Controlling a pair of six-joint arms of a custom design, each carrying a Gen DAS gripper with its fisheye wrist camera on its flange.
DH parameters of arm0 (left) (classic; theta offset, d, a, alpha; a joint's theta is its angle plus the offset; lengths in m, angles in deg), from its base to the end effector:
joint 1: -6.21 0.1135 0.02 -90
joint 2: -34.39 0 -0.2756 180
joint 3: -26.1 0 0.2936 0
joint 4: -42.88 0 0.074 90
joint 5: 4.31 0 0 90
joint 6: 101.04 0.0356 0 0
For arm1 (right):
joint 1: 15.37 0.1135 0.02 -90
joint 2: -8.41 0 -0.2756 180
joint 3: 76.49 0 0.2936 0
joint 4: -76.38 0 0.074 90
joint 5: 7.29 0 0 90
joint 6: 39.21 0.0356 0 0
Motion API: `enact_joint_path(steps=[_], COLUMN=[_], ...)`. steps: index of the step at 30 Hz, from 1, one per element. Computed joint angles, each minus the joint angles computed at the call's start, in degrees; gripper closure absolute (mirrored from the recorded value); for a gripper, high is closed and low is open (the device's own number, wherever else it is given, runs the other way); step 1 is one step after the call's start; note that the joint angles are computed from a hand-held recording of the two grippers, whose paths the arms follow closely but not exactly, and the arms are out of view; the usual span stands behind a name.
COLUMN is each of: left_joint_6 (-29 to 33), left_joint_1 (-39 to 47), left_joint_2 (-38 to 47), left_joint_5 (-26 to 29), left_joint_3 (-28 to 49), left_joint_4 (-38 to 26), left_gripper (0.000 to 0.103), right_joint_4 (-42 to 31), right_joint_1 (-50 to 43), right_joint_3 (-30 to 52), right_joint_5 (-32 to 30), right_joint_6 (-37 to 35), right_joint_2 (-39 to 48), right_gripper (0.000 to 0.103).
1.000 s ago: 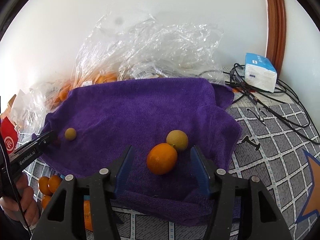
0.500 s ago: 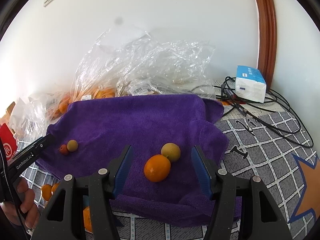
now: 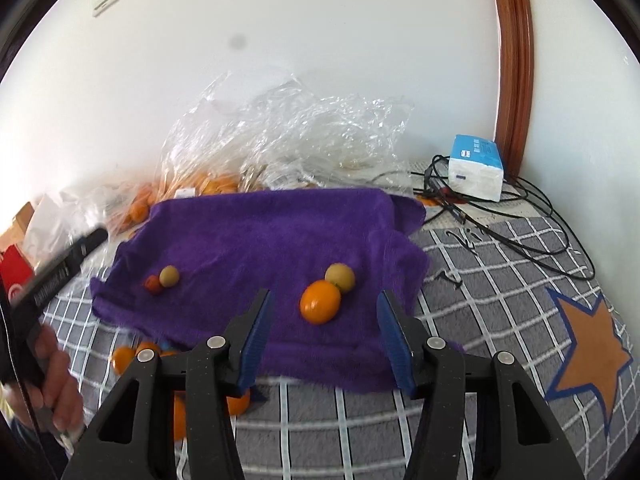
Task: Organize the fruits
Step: 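Grasp a large tangerine with the right gripper while the left approaches the tangerines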
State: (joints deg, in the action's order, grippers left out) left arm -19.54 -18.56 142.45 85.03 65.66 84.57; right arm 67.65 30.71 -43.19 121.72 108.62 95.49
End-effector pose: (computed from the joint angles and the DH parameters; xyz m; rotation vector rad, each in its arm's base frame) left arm 0.2824 -0.1299 0.0529 0.2838 2.0372 -0.3508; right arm 0.1732 0.1475 0.0617 0.4381 2.2906 -0.0596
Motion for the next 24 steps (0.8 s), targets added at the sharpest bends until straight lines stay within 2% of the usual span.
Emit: enact_joint_path(steps=[1, 4, 8, 10, 14, 18, 21, 24], left_joint_6=[-0.2, 1.0, 3.8, 5.0, 7.6, 7.6, 7.0, 6.7], left_joint_1=[0.2, 3.0, 6.8, 8.2, 10.2, 11.1, 11.9, 14.2], left_joint_2=[-3.0, -9.7, -13.0, -11.7, -3.1, 5.8, 7.0, 6.8], left_joint_5=[-0.1, 4.5, 7.9, 8.4, 9.7, 10.0, 10.8, 14.8], left_joint_3=[-1.7, -5.8, -9.7, -11.0, -12.9, -11.2, -9.9, -9.8], left_joint_4=[-0.8, -4.1, -8.8, -8.4, -1.0, 3.9, 1.7, 1.4], left_gripper=[0.062, 0.062, 0.062, 0.062, 0.062, 0.060, 0.060, 0.057], right_joint_4=[-2.5, -4.7, 5.6, 7.3, 13.9, 14.8, 15.5, 17.1], right_joint_1=[2.4, 6.9, 9.4, 9.6, 9.0, 7.3, 5.5, 4.1], right_joint_3=[0.2, 0.2, -2.0, -0.2, 2.3, 5.1, 6.3, 7.2], right_joint_5=[1.3, 2.4, -2.7, -4.0, -7.2, -10.1, -12.3, -14.4], right_joint_6=[2.2, 5.8, 6.3, 6.3, 3.2, 0.7, -1.1, -1.7], right_joint_2=[-0.5, -0.3, 3.0, 7.8, 15.5, 19.8, 21.8, 23.6], right_gripper=[0.049, 0.048, 0.047, 0.047, 0.047, 0.047, 0.047, 0.047])
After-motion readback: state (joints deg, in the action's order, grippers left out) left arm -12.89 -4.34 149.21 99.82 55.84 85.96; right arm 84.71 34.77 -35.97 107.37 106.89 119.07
